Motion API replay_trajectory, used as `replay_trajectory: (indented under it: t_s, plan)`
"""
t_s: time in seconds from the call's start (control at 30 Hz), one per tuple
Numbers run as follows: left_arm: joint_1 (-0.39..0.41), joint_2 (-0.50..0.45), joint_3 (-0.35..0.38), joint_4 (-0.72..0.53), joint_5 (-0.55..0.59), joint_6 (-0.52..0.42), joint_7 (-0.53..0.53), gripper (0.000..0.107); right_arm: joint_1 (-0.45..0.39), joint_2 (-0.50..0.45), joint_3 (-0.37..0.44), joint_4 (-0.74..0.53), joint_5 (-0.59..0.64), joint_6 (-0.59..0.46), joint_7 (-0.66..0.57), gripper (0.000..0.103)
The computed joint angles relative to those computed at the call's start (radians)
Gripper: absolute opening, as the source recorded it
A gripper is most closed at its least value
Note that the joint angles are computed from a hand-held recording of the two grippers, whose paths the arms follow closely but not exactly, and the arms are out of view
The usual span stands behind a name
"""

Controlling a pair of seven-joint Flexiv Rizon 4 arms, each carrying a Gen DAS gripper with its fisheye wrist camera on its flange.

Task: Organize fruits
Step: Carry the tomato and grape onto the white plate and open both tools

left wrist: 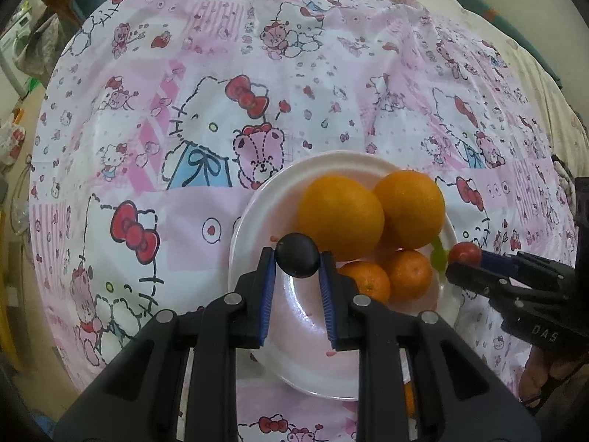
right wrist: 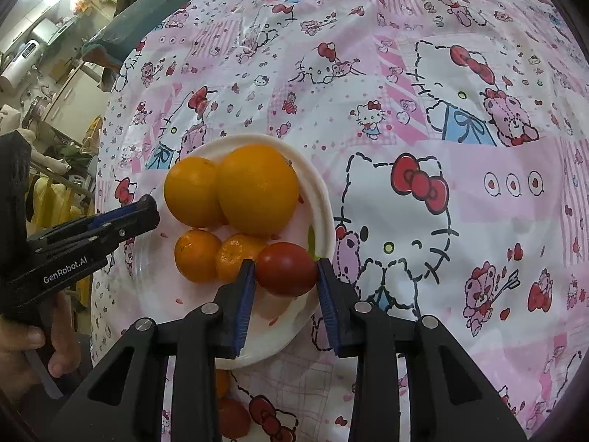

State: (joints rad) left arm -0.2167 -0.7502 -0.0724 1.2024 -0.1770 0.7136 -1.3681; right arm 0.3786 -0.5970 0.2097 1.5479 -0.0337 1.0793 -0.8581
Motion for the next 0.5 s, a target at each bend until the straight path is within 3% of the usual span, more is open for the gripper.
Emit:
replay_trajectory:
  t_s: [0.03,0.13,0.3,0.43,0.5]
  plan:
    - [-0.001,0.003,0.001,0.005,0.001,0.004,-0.002,0.022,0.001,0.0,-0.002,0.001,0.0,0.002,0.004,0.036]
    - [0.001,0.016,-0.005,0.028,-0.002,0.035,0.007,0.046,0.001,0.0,-0.002,0.0,-0.001,0.001,0.003,0.036]
    - [0.0,0.024,-0.008,0.04,-0.01,0.05,0.009,0.055,0.0,0.001,-0.001,0.001,0.002,0.002,0.005,0.037]
    - [-0.006,0.035,0.002,0.054,-0.001,0.076,-0.003,0.072,-0.001,0.004,0.001,-0.001,0.001,-0.01,-0.005,0.037]
    - [-0.009,0.037,0.006,0.055,0.011,0.081,-0.001,0.073,0.003,0.006,-0.005,0.001,-0.005,-0.008,-0.002,0.037]
